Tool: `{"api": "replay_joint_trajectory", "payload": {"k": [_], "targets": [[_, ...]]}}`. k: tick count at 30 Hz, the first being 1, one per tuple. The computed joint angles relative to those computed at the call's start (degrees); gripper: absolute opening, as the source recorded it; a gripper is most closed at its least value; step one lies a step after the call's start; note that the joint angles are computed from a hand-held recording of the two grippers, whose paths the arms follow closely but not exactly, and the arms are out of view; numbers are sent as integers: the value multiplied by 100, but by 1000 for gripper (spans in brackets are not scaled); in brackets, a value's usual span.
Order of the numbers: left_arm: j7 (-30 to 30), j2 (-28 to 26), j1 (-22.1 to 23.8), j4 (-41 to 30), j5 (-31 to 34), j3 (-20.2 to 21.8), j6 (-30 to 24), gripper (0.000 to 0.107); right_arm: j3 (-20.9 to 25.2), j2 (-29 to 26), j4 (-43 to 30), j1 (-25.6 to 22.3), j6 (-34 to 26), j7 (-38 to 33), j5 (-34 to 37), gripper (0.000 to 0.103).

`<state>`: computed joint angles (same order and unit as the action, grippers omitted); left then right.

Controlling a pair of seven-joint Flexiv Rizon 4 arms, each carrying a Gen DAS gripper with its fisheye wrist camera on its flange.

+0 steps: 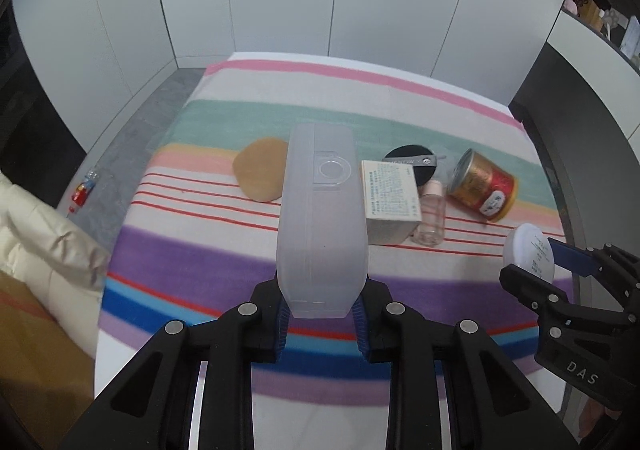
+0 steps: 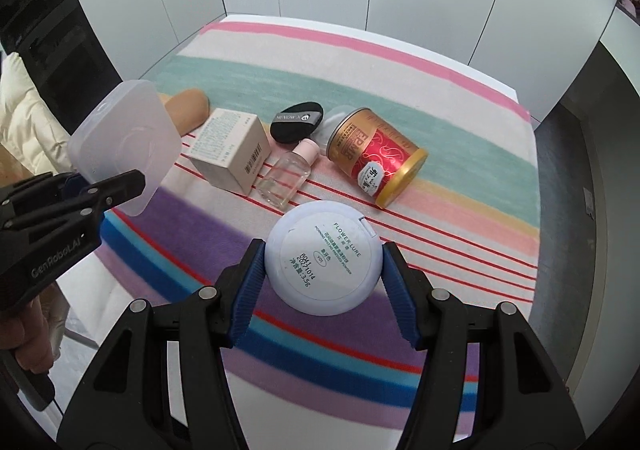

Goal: Organize objects
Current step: 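Grasp the frosted plastic box with left tool while right tool grasps white compact, then carry the frosted box and white compact with both tools to the cardboard box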

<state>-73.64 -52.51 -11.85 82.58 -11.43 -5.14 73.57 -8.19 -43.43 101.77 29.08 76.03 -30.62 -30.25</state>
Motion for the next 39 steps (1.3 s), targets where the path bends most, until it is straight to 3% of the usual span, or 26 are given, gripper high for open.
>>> {"api": "replay_joint_trajectory", "payload": {"k": [11,19,31,39], "targets": [[-260,960,10,1001,13,36,188,27,-138,758,505,235,-76,351,-354,60],[-496,1697,-82,1739,105,93,430,27,-106,1407,948,305,-150,865,-1134,60],[-785,2663,-226,2762,273,139,895,27,403,2298,1547,-103,-327,1762,-2472,60],[-666,2905,-56,3264,173,-199,1527,27,645,2492,1785,-487,-144,2654,-3547,60]]}}
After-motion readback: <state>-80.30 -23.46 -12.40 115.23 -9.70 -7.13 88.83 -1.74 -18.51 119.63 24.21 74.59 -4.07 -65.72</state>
